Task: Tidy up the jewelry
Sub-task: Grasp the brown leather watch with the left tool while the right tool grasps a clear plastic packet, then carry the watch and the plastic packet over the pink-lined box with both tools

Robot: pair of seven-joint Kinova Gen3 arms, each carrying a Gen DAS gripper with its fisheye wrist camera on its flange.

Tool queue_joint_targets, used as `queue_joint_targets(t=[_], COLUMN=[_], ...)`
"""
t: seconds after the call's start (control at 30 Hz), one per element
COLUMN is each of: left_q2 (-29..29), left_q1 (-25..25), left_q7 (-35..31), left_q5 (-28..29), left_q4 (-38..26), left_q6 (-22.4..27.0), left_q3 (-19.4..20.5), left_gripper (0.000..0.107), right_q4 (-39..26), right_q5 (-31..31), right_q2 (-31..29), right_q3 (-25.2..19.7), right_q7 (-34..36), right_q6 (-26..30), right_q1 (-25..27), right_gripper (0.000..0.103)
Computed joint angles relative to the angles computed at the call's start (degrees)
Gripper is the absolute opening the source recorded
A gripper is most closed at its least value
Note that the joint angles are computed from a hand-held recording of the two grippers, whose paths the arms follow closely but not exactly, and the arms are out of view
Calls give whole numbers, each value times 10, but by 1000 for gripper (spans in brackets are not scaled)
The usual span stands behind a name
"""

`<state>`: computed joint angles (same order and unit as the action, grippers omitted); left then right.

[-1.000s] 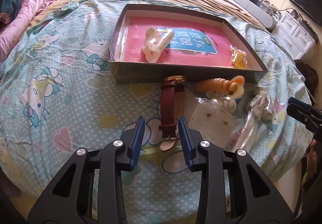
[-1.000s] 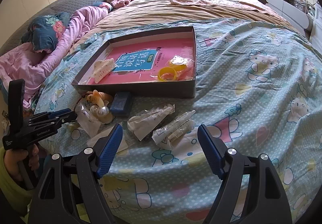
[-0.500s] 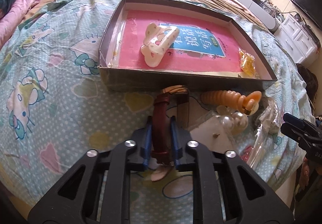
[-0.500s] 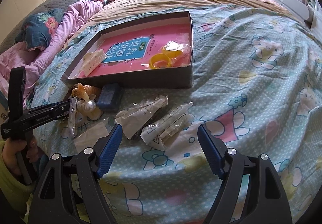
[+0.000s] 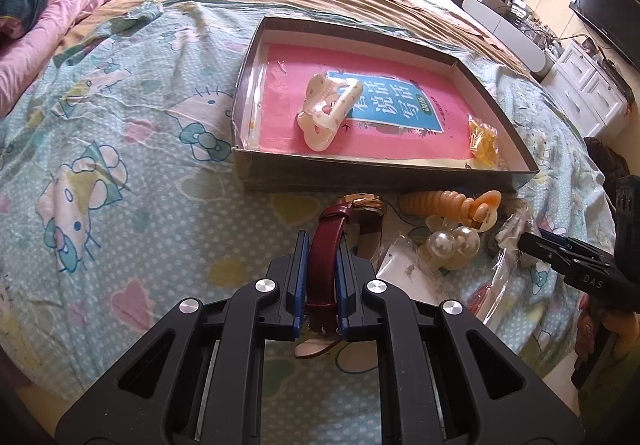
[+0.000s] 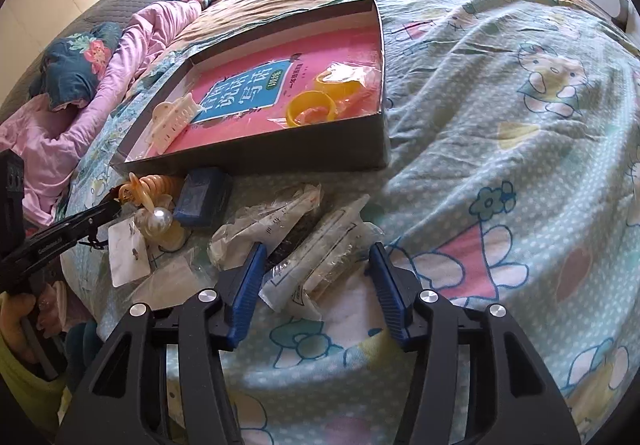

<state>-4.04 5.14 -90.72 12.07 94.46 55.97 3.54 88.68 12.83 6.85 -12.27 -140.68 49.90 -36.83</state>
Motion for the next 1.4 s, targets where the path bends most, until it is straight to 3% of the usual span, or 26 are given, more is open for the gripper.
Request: queue_joint_targets(t=[0.03, 0.13, 0.63, 1.4], left_q2=[-2, -9, -40, -15], left_q1=[0, -1, -1, 13], left_q7=[1, 6, 14, 29], left_q5=[-1, -7, -13, -27], left_q4=[0, -2, -22, -78], left_q6=[0, -2, -5, -3], left_q3=[0, 0, -3, 13], left_gripper=[6, 6, 6, 6], right_q4=[2, 1, -11, -84], right_q5=[-7, -2, 91, 80], right_q2=[-2, -5, -51, -13], right_q3=[0, -1, -27, -9], right_q7=[9, 10, -41, 26], right_q6=[-5, 1, 6, -30], right_q1=[3, 2, 0, -18], right_gripper=[38, 31, 30, 30])
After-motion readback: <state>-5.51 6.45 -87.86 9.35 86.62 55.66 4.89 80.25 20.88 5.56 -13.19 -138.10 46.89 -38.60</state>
